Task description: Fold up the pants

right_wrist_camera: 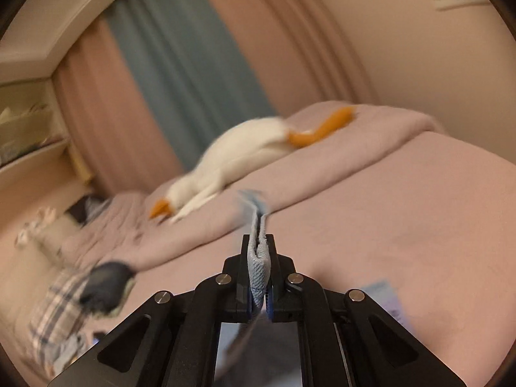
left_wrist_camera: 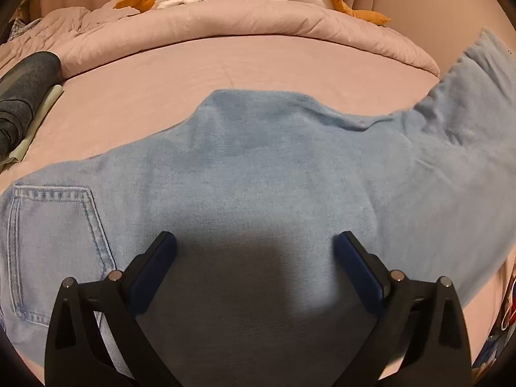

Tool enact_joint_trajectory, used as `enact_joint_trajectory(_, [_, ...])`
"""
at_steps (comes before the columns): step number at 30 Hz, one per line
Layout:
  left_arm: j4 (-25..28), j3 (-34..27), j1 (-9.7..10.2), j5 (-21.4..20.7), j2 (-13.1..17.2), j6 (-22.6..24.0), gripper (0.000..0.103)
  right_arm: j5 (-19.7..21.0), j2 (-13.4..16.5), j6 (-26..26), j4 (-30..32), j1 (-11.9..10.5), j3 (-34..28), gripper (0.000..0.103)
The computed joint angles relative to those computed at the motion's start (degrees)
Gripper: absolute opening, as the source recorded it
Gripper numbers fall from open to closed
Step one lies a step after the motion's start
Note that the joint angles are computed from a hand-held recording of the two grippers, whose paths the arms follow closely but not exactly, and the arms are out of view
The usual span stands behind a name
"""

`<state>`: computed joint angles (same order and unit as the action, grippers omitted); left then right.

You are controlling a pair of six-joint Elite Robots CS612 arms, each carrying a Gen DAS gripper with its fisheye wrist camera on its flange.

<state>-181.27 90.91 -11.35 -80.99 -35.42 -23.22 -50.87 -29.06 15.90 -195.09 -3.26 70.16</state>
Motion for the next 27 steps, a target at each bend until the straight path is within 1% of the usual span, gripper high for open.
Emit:
enact_joint_trajectory(1, [0.07, -0.12, 0.14, -0.34, 0.04, -0.27, 0.100, -0.70, 0.54, 0.17, 2.44, -0.45, -0.28, 0.007])
enact_joint_trajectory(2, [0.37, -0.30, 0.22, -0.45, 0.09, -0.36, 0.100, -2.15, 1.35, -0.03, 7.18, -0.90, -0.87, 0.007])
enact_joint_trajectory(3, [0.86, -0.52, 0.14, -0.04, 0.15, -0.06, 0.100, -4.63, 1.81, -1.55, 11.34, -1.12, -0.92, 0.007])
enact_joint_trajectory(4, [1.41, -0.71, -0.02, 0.67, 0.22, 0.44, 0.100, -7.97, 3.14, -3.60, 16.00, -0.97, -2.19, 0.007])
enact_joint_trajectory(6, [2.14, -0.96, -0.36, 1.89, 0.31, 1.14, 0.100, -10.34, 5.71, -3.92, 20.64, -0.76, -4.86, 0.007])
enact_joint_trajectory(7, [2.28, -0.94, -0.42, 2.08, 0.28, 1.35, 0.100, -11.47, 6.68, -3.08, 22.54, -0.63, -5.98, 0.007])
enact_joint_trajectory(8, [2.43, -0.90, -0.39, 1.97, 0.21, 1.44, 0.100, -10.53, 7.26, -1.68, 22.64, -0.76, -6.52, 0.007])
enact_joint_trajectory(9, [2.62, -0.74, -0.32, 1.68, 0.04, 1.40, 0.100, -9.64, 7.06, -0.10, 20.92, -1.19, -5.69, 0.007])
enact_joint_trajectory(10, [2.85, -0.53, -0.25, 1.35, -0.20, 1.28, 0.100, -10.45, 6.46, 0.36, 20.56, -1.25, -4.94, 0.013])
enact_joint_trajectory(11, [2.89, -0.20, -0.22, 1.16, -0.49, 1.04, 0.099, -12.68, 5.90, 0.28, 20.15, -1.06, -4.47, 0.018])
enact_joint_trajectory(12, [2.24, 0.28, -0.18, 0.72, -0.84, 0.67, 0.099, -17.30, 4.85, -0.91, 19.02, -0.56, -3.17, 0.026])
enact_joint_trajectory(13, [0.76, 0.79, -0.12, -0.24, -1.09, 0.28, 0.099, -21.05, 3.89, -2.55, 16.35, -0.19, -1.67, 0.027])
enact_joint_trajectory(14, [-0.43, 1.10, -0.11, -1.06, -1.22, -0.07, 0.099, -22.40, 3.14, -4.75, 13.07, 0.00, -0.39, 0.027])
enact_joint_trajectory(15, [-1.64, 1.26, -0.10, -2.35, -1.29, -0.63, 0.100, -21.35, 2.79, -5.96, 11.21, -0.03, 0.49, 0.027])
enact_joint_trajectory(16, [-2.38, 1.07, 0.01, -4.37, -1.12, -1.19, 0.100, -17.90, 2.38, -6.88, 10.65, -0.16, 1.07, 0.027])
enact_joint_trajectory(17, [-2.20, 0.61, 0.06, -5.95, -0.84, -1.48, 0.100, -12.80, 2.17, -8.52, 11.64, -0.40, 1.24, 0.027])
enact_joint_trajectory(18, [-1.32, 0.12, -0.03, -6.89, -0.55, -1.47, 0.100, -10.10, 2.09, -10.74, 13.41, -0.11, 1.18, 0.027])
enact_joint_trajectory(19, [0.17, -0.35, -0.35, -6.45, -0.28, -1.04, 0.100, -9.79, 1.92, -13.66, 15.64, 0.28, 1.32, 0.027])
enact_joint_trajectory(20, [0.98, -0.50, -0.97, -4.36, 0.02, 0.40, 0.100, -11.89, 1.97, -18.21, 18.91, 1.11, 1.05, 0.027])
enact_joint_trajectory(21, [0.87, -0.41, -1.61, -2.31, 0.34, 2.80, 0.101, -16.38, 2.06, -21.42, 21.93, 1.90, 0.70, 0.027])
enact_joint_trajectory(22, [0.58, -0.22, -2.23, -0.42, 0.61, 5.63, 0.102, -19.86, 3.06, -23.89, 23.51, 2.55, 0.08, 0.025])
enact_joint_trajectory(23, [0.25, -0.11, -2.56, 0.76, 0.73, 7.15, 0.102, -20.95, 3.75, -24.81, 22.68, 2.81, -0.51, 0.025])
enact_joint_trajectory(24, [0.00, 0.00, -2.56, 0.77, 0.71, 7.73, 0.102, -19.63, 3.99, -24.69, 21.02, 2.51, -0.46, 0.025])
enact_joint_trajectory(25, [0.96, -0.22, -2.18, -0.51, 0.56, 7.09, 0.102, -18.72, 4.02, -24.02, 21.76, 2.30, -0.87, 0.025])
enact_joint_trajectory(26, [3.03, -0.53, -1.67, -2.07, 0.11, 5.80, 0.102, -18.45, 3.71, -23.95, 23.28, 2.09, -0.91, 0.025])
enact_joint_trajectory(27, [4.18, -0.57, -1.45, -2.65, -0.27, 4.87, 0.102, -17.97, 3.37, -23.59, 26.13, 1.99, -1.62, 0.025])
